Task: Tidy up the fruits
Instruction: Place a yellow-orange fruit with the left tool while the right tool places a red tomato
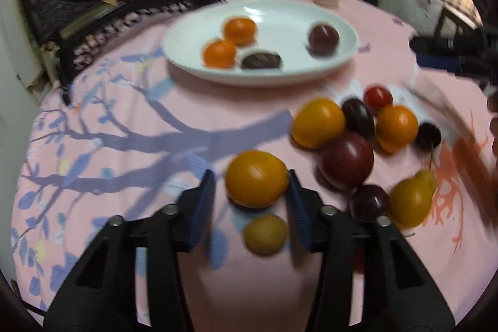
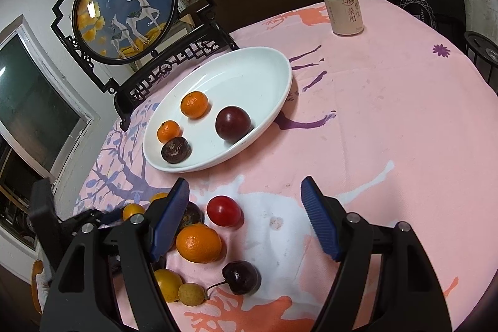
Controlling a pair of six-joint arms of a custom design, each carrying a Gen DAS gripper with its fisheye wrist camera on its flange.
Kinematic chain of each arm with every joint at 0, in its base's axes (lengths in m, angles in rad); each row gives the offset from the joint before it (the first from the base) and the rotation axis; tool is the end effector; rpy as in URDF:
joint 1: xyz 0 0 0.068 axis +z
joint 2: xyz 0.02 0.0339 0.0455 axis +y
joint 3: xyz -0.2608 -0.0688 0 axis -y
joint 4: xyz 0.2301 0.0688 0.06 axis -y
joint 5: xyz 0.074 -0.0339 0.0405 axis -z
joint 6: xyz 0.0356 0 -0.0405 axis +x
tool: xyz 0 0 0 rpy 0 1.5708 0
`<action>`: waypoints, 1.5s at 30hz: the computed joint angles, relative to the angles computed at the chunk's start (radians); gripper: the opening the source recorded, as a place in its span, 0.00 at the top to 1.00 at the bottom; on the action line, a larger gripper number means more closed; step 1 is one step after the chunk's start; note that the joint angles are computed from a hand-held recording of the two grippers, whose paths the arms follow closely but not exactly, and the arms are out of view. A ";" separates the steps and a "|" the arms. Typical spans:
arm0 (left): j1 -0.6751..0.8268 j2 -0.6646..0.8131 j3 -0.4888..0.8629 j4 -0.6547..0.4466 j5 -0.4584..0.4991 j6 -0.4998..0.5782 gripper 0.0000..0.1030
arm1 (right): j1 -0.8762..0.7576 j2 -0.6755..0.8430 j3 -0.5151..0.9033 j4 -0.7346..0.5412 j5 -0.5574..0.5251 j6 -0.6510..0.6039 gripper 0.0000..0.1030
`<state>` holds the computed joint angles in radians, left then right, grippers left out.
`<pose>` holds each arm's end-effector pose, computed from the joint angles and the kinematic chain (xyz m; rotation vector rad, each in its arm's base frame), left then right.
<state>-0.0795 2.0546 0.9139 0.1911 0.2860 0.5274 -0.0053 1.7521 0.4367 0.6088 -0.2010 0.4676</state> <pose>0.3528 -0.0382 0.0723 0.8473 2.3238 -0.1707 0.2661 0.0057 0.0919 0.4352 2.2631 0.4692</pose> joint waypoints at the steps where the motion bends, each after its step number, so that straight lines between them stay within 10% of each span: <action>1: -0.001 -0.003 -0.003 0.000 0.007 0.001 0.62 | 0.000 0.002 0.001 0.000 -0.003 0.001 0.28; 12: 0.030 -0.038 -0.009 0.036 -0.018 -0.080 0.63 | 0.021 0.053 0.043 -0.018 -0.058 0.004 0.29; 16: 0.031 -0.029 0.012 0.015 -0.023 -0.082 0.62 | 0.013 0.140 0.130 -0.091 -0.132 0.014 0.54; 31: 0.014 0.007 0.050 -0.008 -0.063 -0.080 0.62 | 0.020 0.179 0.136 -0.060 -0.157 0.028 0.72; 37: -0.022 0.008 0.247 -0.137 -0.094 -0.176 0.62 | -0.023 0.017 0.166 -0.139 -0.056 0.015 0.72; 45: -0.100 0.195 0.569 -0.237 -0.104 -0.334 0.49 | 0.042 0.195 0.425 -0.192 0.118 -0.040 0.71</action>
<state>-0.1796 2.2496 1.4833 -0.0461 0.1818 0.1935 0.0372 1.9470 0.8619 0.4173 -0.0833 0.4281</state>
